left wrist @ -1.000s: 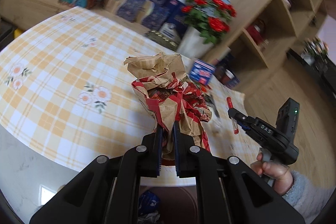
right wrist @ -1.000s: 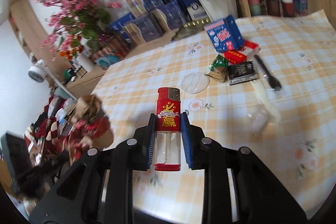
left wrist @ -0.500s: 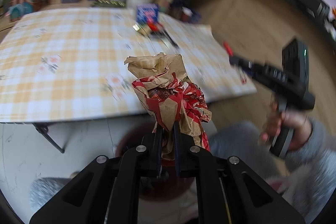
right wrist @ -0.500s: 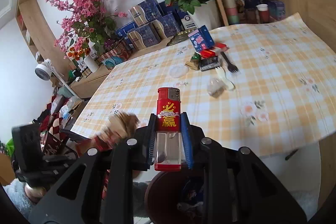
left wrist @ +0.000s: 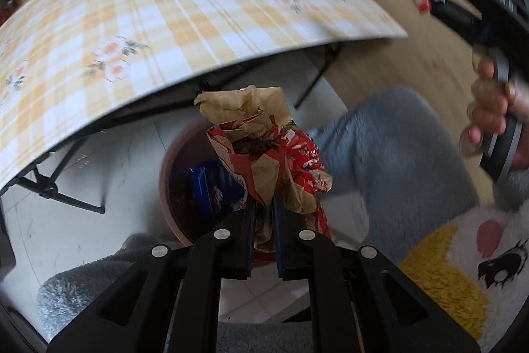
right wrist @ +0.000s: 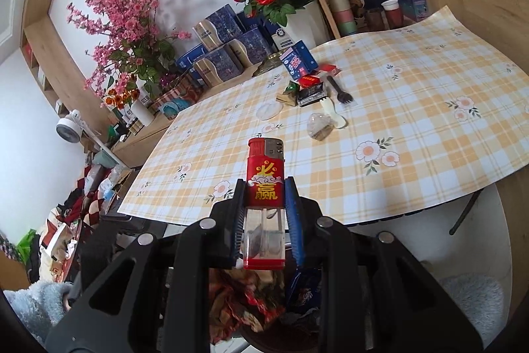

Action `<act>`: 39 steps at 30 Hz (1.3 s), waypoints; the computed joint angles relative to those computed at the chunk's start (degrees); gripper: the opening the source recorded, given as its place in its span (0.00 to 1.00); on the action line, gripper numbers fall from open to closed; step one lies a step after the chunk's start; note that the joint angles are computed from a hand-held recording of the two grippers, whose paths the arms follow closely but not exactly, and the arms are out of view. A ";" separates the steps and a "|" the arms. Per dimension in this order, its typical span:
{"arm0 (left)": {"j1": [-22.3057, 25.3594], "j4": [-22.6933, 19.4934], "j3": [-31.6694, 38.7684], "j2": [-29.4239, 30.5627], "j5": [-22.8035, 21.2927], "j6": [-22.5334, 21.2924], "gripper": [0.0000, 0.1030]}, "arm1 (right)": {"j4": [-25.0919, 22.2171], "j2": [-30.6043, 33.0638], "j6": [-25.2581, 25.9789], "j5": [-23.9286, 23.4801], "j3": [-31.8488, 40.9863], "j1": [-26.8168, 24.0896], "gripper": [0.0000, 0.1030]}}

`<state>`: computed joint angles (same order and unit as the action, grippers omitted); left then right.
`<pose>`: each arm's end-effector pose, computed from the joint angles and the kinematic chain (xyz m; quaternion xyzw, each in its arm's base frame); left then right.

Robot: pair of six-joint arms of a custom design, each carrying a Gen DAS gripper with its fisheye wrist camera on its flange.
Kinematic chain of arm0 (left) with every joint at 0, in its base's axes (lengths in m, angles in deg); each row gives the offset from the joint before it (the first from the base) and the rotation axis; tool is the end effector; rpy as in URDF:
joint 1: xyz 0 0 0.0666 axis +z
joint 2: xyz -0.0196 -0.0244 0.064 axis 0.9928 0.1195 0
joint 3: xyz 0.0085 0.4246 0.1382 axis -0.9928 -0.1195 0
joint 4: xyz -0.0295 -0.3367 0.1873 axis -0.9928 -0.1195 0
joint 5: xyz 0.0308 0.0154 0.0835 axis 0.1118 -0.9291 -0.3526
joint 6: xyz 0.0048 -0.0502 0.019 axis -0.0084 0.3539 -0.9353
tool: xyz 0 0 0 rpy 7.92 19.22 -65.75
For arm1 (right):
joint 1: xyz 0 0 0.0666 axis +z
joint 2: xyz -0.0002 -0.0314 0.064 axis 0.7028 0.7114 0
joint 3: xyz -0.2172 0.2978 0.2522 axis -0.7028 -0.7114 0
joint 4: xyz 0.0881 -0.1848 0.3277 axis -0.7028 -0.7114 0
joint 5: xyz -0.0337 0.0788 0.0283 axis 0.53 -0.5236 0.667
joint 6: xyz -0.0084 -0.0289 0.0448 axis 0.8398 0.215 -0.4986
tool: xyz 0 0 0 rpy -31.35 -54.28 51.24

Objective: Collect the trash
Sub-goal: 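Open the left gripper over the brown bin to drop the wrapping paper, then lower the red lighter into the bin and open the right gripper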

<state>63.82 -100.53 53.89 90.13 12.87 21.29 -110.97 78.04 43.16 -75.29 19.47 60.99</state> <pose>0.5443 -0.2008 0.4062 0.1471 0.9616 -0.1644 0.1634 0.6257 0.2000 0.4805 -0.0986 0.8729 0.3259 0.3494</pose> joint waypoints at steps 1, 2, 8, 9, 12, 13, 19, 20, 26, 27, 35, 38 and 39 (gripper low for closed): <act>-0.33 -0.82 0.33 0.33 0.17 -0.90 0.10 | 0.09 -0.03 -0.19 -0.03 -0.15 -0.14 0.26; -0.55 -1.46 0.57 0.60 0.29 -1.51 0.10 | 0.19 -0.07 -0.29 -0.02 -0.31 -0.24 0.26; -0.62 -7.45 4.47 5.35 0.61 -3.22 0.10 | -0.03 0.32 -0.97 -0.41 -0.75 -0.78 0.26; -0.56 -8.76 5.52 6.64 0.29 -3.30 0.10 | -0.01 0.41 -1.44 -0.49 -0.93 -0.86 0.26; -0.95 -11.17 7.28 8.98 -1.27 -3.75 0.10 | -0.16 0.47 -1.92 -0.58 -1.36 -0.96 0.26; -1.03 -11.91 7.99 9.87 -1.74 -3.97 0.10 | -0.27 0.49 -1.80 -0.54 -1.46 -0.97 0.26; -1.28 -13.97 10.93 13.45 -2.85 -4.37 0.12 | -1.17 0.69 -1.76 -0.51 -1.92 -1.28 0.26; -1.28 -14.14 11.34 13.86 -2.79 -4.25 0.12 | -1.24 0.73 -1.88 -0.53 -1.96 -1.35 0.26; -1.05 -9.45 10.07 12.76 -2.01 -2.30 0.54 | -1.69 1.23 -2.51 -0.54 -1.94 -1.66 0.26; -1.01 -8.65 9.83 12.23 -2.09 -2.09 0.58 | -1.85 1.34 -2.47 -0.53 -1.87 -1.67 0.26; 1.44 2.34 3.75 3.89 -4.21 3.59 0.77 | -4.17 2.18 -1.17 -1.20 -2.44 -0.76 0.26; 2.45 6.52 0.66 0.51 -6.98 5.52 0.80 | -6.27 2.84 0.02 -1.58 -2.59 -0.01 0.26; 2.92 8.08 -0.43 -0.59 -7.66 6.54 0.81 | -7.47 3.30 0.70 -1.75 -2.37 0.36 0.26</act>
